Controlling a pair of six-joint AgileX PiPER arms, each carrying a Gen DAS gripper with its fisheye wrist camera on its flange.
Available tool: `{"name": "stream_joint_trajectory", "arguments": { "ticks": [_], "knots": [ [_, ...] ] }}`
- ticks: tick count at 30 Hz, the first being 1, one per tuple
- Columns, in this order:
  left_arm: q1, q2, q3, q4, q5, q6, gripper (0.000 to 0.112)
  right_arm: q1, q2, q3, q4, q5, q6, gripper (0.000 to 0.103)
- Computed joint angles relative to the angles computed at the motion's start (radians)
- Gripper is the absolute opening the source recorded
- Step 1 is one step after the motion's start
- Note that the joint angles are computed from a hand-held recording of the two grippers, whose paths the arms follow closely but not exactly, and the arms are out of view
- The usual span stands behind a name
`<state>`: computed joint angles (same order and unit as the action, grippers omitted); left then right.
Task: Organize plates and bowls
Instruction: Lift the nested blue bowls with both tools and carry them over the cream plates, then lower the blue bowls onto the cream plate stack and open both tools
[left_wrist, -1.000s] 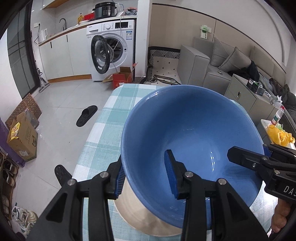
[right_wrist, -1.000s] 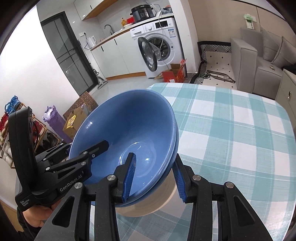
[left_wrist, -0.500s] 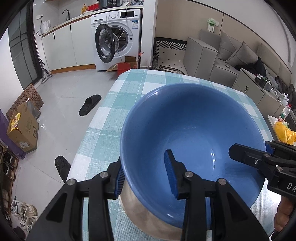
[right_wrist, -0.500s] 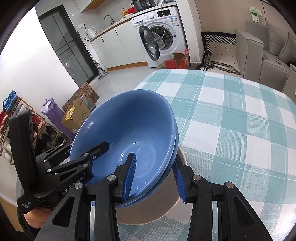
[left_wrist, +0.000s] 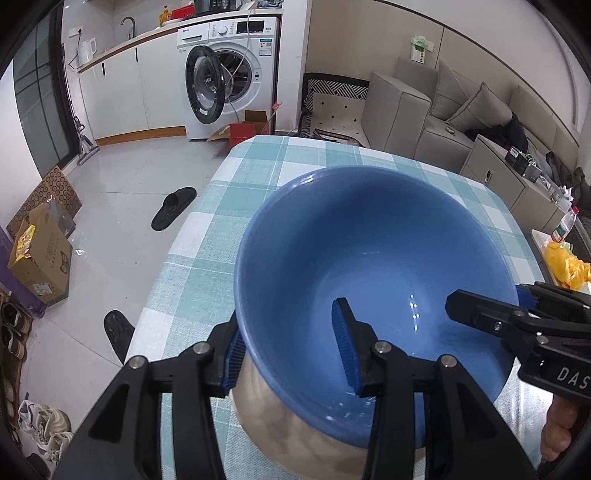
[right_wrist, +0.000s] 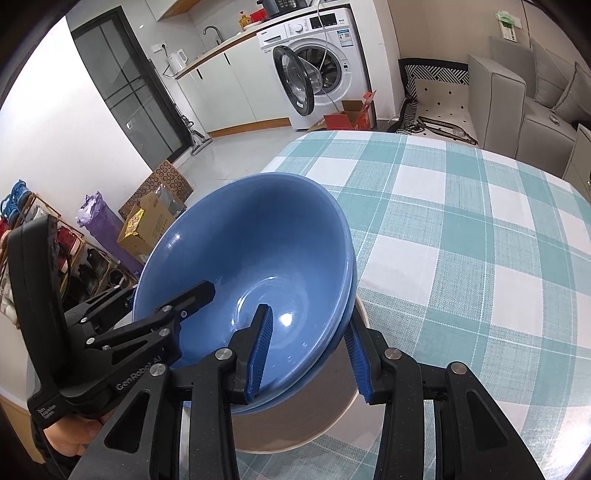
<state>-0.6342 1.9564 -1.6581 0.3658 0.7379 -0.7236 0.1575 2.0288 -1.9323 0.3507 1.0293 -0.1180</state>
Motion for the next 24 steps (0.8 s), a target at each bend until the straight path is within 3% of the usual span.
{"name": "stream_joint_trajectory", "arguments": {
  "ticks": [5, 6, 8, 9, 10, 14, 16, 17, 21, 24],
  "knots": [
    [-0.001, -0.003, 0.000, -0.007, -0.004, 0.022, 0.052, -0.005, -0.012, 0.022, 0.014, -0.019, -0.023, 0.045],
    [-0.001, -0.004, 0.000, -0.001, -0.003, 0.018, 0.057, -0.008, -0.021, 0.035, 0.021, -0.028, -0.031, 0.049],
    [-0.007, -0.023, 0.024, 0.020, -0.017, -0.010, 0.067, -0.011, -0.033, 0.046, 0.020, -0.036, -0.040, 0.059],
    [-0.008, -0.035, 0.035, 0.026, -0.024, -0.019, 0.073, -0.011, -0.040, 0.053, 0.013, -0.040, -0.042, 0.075],
    [-0.010, -0.051, 0.054, 0.038, -0.035, -0.031, 0.082, -0.012, -0.054, 0.069, 0.003, -0.052, -0.046, 0.082],
    [-0.031, -0.115, 0.137, 0.126, -0.067, -0.095, 0.085, -0.028, -0.115, 0.148, 0.013, -0.100, -0.091, 0.087],
    [-0.041, -0.151, 0.190, 0.181, -0.093, -0.146, 0.099, -0.044, -0.144, 0.190, 0.039, -0.118, -0.116, 0.089],
    [-0.050, -0.172, 0.222, 0.230, -0.107, -0.195, 0.101, -0.050, -0.160, 0.215, 0.055, -0.129, -0.134, 0.090],
    [-0.071, -0.252, 0.349, 0.378, -0.177, -0.347, 0.103, -0.049, -0.231, 0.328, 0.075, -0.192, -0.203, 0.099],
    [-0.105, -0.295, 0.427, 0.525, -0.178, -0.488, 0.103, -0.036, -0.309, 0.457, 0.105, -0.298, -0.286, 0.101]
  ]
}}
